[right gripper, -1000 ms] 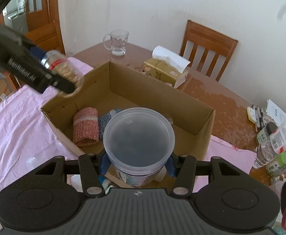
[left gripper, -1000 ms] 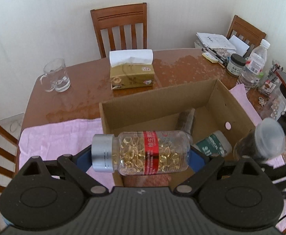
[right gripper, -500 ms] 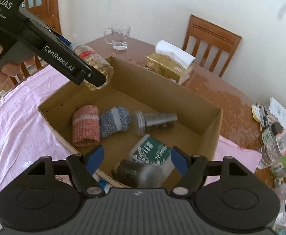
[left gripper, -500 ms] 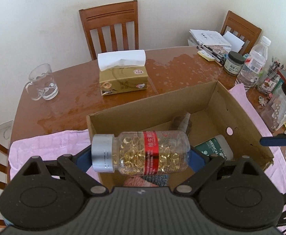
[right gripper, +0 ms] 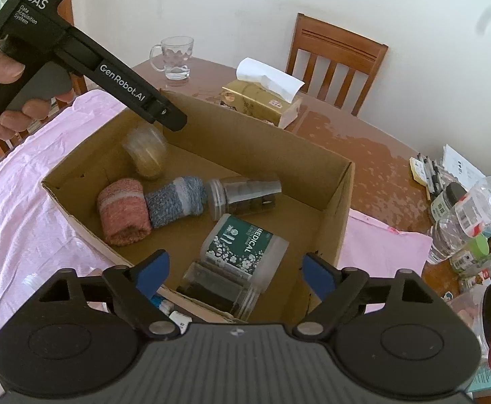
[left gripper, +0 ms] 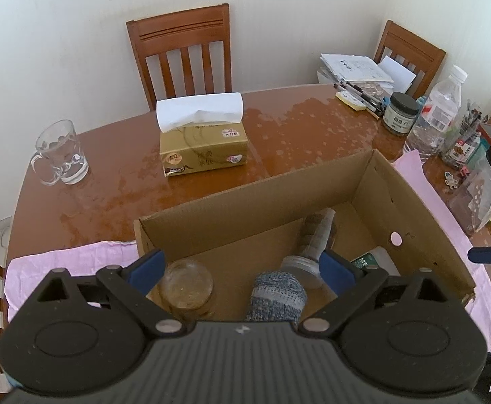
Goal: Organize objects
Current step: 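Carry capsule bottle with left tool into cardboard box while right tool drops jar in, then open both tools and withdraw them from the box toward remaining items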
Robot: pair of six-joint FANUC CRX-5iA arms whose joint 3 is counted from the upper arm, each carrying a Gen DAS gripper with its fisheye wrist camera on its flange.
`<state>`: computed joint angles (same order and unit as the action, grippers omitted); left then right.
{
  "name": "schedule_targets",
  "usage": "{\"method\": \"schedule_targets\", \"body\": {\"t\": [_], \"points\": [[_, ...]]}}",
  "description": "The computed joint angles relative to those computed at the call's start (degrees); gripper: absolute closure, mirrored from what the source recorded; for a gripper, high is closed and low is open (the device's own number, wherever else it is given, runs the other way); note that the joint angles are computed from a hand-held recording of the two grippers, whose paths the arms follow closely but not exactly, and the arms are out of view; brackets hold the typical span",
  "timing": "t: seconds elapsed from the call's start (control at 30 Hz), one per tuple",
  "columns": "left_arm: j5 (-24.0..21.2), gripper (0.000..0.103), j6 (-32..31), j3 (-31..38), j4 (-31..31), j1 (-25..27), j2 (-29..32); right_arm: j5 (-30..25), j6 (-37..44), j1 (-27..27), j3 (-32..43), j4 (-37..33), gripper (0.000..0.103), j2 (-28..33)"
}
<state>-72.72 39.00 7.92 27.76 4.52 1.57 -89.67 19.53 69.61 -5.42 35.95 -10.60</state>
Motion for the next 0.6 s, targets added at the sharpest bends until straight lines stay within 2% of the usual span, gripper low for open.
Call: {"method": "schedule_targets", "body": {"t": [0.17,0.37,0.6], "points": [[0.5,0.005,-0.6,-1.2,0.1,0.5,-1.1,-0.1,-1.3,0.3,-0.2,0.2,0.010,0.1],[1.4,0.005,-1.8,-4.5,1.7,2.1,-3.8,-0.2,-4.5,1.7,-1.1,1.6,0.001,-0.3],[3.4,0.004,-3.7,-9.9,2.8,4.1,-8.8,-1.2,-9.3,4.1,-2.4,1.7,0.000,-1.0]]}}
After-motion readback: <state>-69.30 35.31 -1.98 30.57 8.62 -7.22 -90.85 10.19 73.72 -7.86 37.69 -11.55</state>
